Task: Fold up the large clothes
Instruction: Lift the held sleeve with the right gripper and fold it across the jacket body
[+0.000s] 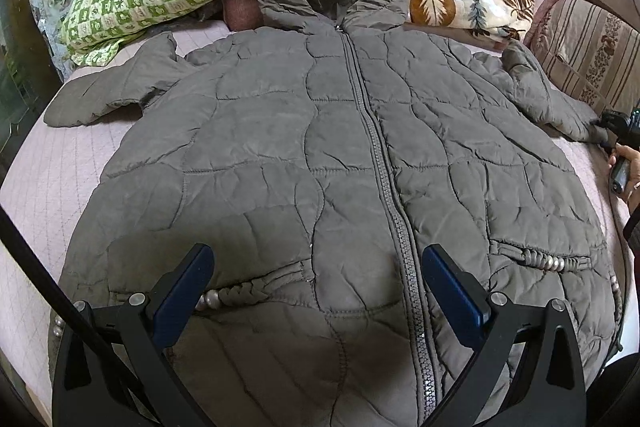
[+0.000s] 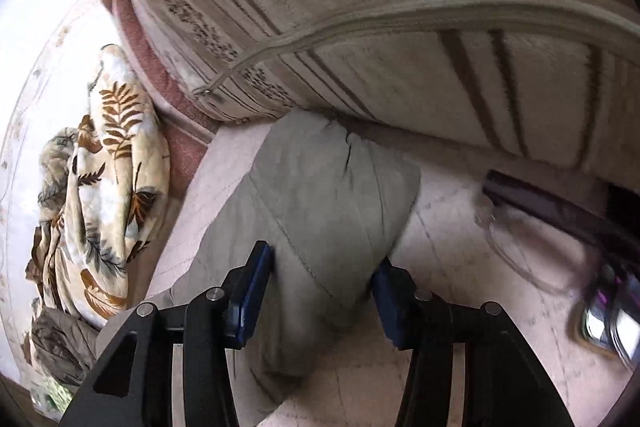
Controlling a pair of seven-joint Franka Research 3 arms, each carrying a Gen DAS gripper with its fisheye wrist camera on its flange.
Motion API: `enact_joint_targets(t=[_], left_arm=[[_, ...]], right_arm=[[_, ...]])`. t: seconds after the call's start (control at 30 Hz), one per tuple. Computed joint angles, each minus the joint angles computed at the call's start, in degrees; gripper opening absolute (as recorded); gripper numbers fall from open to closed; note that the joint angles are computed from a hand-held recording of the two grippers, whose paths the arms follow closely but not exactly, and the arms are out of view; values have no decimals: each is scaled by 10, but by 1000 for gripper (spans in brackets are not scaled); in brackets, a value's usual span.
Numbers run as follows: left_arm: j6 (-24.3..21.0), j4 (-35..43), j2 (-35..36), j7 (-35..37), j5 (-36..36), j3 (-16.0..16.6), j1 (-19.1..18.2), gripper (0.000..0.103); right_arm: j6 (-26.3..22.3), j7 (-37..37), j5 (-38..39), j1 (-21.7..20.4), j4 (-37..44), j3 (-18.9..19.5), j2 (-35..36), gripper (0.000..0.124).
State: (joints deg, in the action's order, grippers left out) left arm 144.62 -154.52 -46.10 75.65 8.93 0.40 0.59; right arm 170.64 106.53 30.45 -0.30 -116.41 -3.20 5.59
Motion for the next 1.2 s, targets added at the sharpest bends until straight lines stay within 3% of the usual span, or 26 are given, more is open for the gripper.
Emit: enact_joint_targets(t=[0.03, 0.1, 0.13, 0.23, 0.3, 0.4, 0.47, 0.6, 0.8, 0.9, 1.03, 1.17, 1.2], left_arm=[[0, 1, 2, 0, -1, 0, 0, 103], [2, 3, 3, -2, -2, 0, 0, 103], [4, 2, 1, -3, -1, -2, 1, 103], [8, -2, -7, -5, 6, -5, 6, 103], [8, -4, -14, -8, 8, -4, 8, 103], [10, -7, -24, -13, 9, -1, 13, 103], [14, -7, -29, -18, 8, 1, 17, 103], [30, 6, -23, -33, 17, 0, 36, 103], [55, 32, 5, -95, 53, -10, 109, 103], [62, 46, 26, -135, 72, -13, 144, 103], [108, 78, 68, -120, 63, 21, 125, 103], [135, 117, 119, -8, -24, 99, 15, 103], [152, 119, 125, 5, -39, 104, 8, 103]], right_arm=[[-1, 18, -28, 9, -1, -11, -1, 17], [2, -6, -1, 2, -1, 4, -4, 13], [9, 14, -26, 8, -6, -2, -11, 13], [31, 140, -181, 26, -22, -25, -41, 12], [40, 272, -339, 17, -28, -25, -71, 12], [58, 396, -483, -35, -28, 23, -117, 12], [71, 405, -504, -54, -24, 52, -145, 12], [87, 363, -501, -59, -6, 99, -186, 12], [90, 203, -422, 71, 29, 95, -195, 12], [82, 148, -398, 106, 56, 121, -170, 12], [63, 99, -389, 131, 99, 161, -120, 12], [45, -32, -246, 217, 124, 134, -77, 12], [41, -53, -223, 228, 136, 133, -62, 12]])
